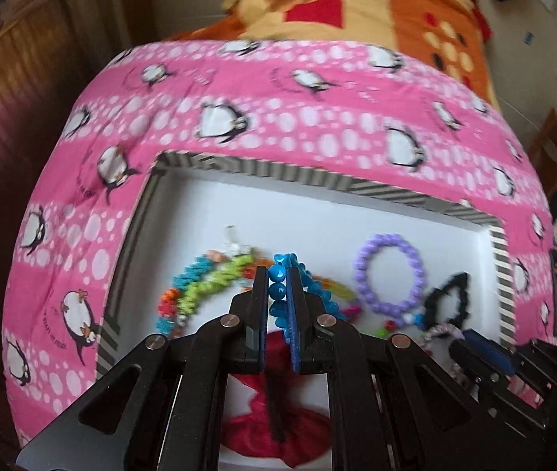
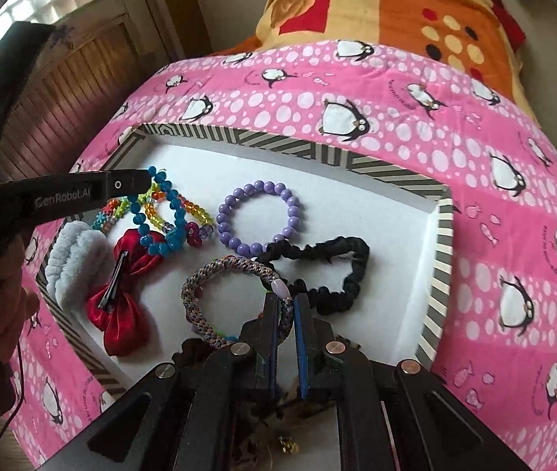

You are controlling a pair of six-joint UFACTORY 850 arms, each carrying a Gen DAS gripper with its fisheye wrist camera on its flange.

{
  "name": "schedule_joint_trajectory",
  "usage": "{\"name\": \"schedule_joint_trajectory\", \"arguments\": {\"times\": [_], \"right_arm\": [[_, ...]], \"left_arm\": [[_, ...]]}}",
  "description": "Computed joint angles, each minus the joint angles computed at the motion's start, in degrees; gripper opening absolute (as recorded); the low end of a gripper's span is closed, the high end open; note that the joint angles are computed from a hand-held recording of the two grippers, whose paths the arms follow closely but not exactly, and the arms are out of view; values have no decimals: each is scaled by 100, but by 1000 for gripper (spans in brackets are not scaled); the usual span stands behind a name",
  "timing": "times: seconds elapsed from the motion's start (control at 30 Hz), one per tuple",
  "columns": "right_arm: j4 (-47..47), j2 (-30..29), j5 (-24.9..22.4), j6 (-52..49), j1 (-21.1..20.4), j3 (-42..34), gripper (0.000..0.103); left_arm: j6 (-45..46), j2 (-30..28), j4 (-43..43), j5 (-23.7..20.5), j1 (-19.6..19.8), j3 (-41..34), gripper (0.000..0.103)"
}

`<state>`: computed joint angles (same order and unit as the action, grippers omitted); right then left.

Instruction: Organize jewelry

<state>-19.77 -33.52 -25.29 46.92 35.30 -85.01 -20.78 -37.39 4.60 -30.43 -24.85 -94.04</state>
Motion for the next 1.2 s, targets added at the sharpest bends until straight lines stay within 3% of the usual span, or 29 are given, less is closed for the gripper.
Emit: {"name": "schedule_joint_trajectory", "arguments": {"times": [0.33,0.43,0.47,0.5,0.57,0.73,0.83,0.97,1.2], "right_arm": [[348,-393,-78,-478,-16,-383,8],[457,-382,-93,-456,-21,-378,24],[363,-329,-24,-295,-19,-311,33],[260,-251,63,-105,-12,-220,33],[185,-112,169,51,7,-82,33],[-409,248,228,849,118,229,34],[-1100,470,222,1702,259,420,41],[-1975,597,28,2730,482,504,41],[-2432,748,-199,3627,723,684,42]], "left_arm": [[-348,-48,203,-12,70,91,7],[-284,-5,141,-35,58,162,11],[-296,19,155,-61,55,197,17],[-302,58,165,-55,50,248,27],[-274,194,126,56,57,429,35],[-597,605,483,267,11,889,39],[-967,901,906,428,-58,1208,42],[-1235,1268,1235,566,-152,1600,42],[-2097,1904,2005,801,-299,2297,42]]}}
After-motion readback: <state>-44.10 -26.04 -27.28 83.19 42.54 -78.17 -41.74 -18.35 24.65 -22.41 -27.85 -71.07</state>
